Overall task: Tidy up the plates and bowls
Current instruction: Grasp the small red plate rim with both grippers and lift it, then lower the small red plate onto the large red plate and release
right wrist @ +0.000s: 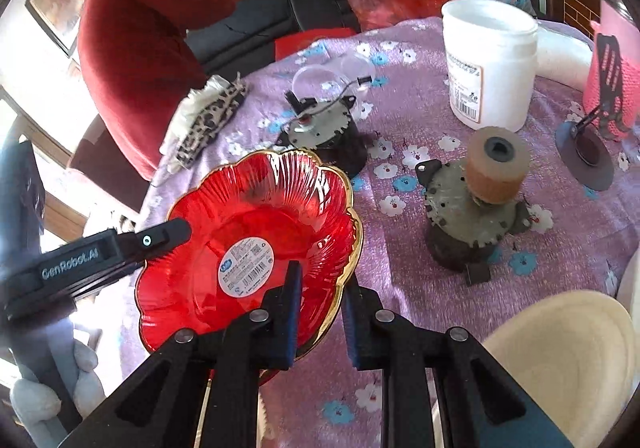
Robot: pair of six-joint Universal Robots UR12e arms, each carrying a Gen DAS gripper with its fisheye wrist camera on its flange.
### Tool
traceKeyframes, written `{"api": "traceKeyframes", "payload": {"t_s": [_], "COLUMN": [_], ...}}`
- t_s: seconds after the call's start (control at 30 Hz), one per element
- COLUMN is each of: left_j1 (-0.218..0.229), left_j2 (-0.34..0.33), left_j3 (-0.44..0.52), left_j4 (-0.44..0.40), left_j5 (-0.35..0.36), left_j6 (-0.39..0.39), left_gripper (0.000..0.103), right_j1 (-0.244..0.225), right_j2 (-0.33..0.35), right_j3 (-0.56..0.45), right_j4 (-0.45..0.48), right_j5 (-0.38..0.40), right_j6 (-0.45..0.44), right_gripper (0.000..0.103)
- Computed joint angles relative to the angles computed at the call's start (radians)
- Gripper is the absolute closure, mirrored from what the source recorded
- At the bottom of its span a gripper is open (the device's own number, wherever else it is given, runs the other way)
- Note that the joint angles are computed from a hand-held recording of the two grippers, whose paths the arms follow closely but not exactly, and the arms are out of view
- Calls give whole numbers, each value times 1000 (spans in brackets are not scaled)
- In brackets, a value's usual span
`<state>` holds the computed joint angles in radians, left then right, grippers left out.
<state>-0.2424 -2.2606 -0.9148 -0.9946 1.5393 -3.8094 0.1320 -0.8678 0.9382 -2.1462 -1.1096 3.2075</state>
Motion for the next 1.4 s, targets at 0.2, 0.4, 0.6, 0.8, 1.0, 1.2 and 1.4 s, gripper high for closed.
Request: {"api": "traceKeyframes", "payload": {"t_s": [0.2, 0.4, 0.6, 0.8, 1.0, 1.2, 1.4], "left_j1": [-15, -30, -65, -109, -123, -118, -106], "left_j2": [83, 204, 330, 443, 512, 544, 548], "left_j3": [-121, -299, -465, -621, -746, -831, -865], "left_j4": [118, 257, 326, 361, 391, 390, 381], "left_j5": [29, 76, 187, 323, 352, 349, 342], "left_j6": [-40, -101, -150, -208, -282, -345, -369], "left_gripper": [69, 69, 69, 69, 69, 68, 68], "right_j1": [-5, 3, 17, 46, 75, 105, 125], "right_j2": [-76, -166, -256, -329, -368, -373, -361], "right_j3": [95, 208, 331, 449, 533, 568, 569], "right_j4": [-70, -137, -153, -141, -125, -130, -128], "right_j5": [39, 77, 146, 184, 185, 139, 101], "right_j6": [-11, -37, -71, -136, -188, -214, -223], "right_gripper": [82, 82, 82, 82, 82, 82, 82]}}
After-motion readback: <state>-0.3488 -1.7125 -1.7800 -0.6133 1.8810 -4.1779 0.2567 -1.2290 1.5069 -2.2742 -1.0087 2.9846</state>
